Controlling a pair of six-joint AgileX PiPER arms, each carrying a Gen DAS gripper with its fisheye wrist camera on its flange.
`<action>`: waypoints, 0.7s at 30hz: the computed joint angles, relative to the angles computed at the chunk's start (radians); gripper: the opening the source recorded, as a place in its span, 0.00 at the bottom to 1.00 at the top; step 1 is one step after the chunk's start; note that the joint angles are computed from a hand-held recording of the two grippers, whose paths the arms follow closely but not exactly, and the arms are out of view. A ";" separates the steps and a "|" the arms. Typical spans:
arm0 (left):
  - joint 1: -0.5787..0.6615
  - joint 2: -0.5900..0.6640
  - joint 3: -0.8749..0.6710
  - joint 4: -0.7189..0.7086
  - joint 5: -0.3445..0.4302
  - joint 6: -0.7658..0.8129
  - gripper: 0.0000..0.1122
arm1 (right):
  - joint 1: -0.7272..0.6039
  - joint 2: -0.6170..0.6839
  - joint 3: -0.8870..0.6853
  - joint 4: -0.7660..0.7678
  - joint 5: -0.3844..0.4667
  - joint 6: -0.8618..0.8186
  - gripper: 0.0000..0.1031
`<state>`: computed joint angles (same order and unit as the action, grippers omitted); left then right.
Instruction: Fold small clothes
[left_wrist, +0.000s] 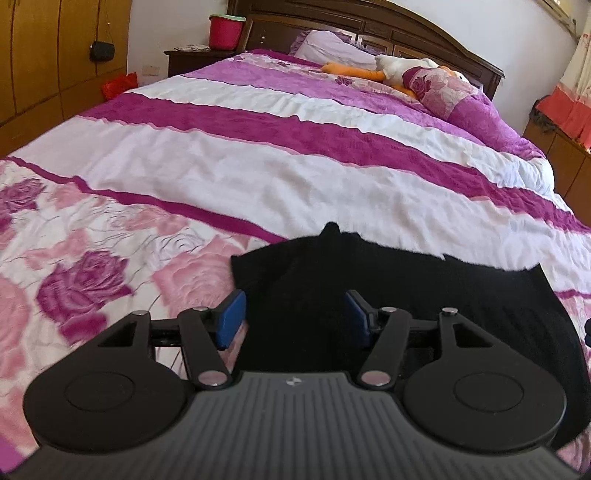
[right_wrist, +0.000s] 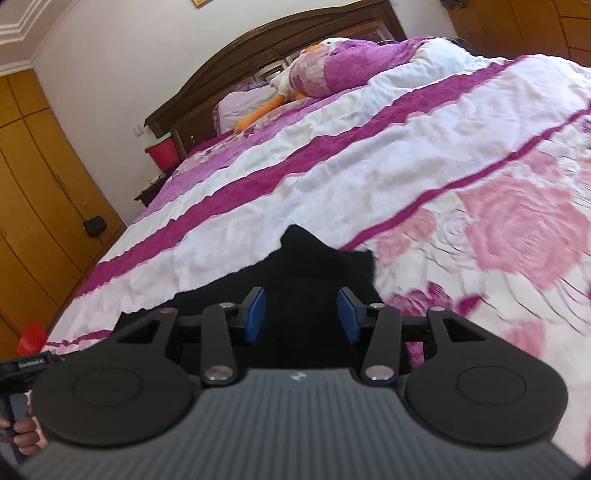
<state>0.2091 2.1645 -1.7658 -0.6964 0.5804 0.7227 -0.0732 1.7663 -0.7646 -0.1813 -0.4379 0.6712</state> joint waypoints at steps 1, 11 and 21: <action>0.007 -0.033 0.049 -0.020 -0.007 0.028 0.60 | 0.002 -0.021 0.031 0.029 -0.009 -0.017 0.46; 0.048 -0.204 0.352 -0.084 -0.046 0.141 0.62 | -0.007 -0.130 0.285 0.196 -0.096 -0.037 0.46; 0.048 -0.190 0.379 -0.057 -0.052 0.100 0.66 | -0.029 -0.040 0.358 -0.012 -0.293 0.161 0.45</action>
<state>0.2567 1.9749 -1.3866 -0.7538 0.5283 0.8228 -0.1024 1.7265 -0.4062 -0.1931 -0.7304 0.8321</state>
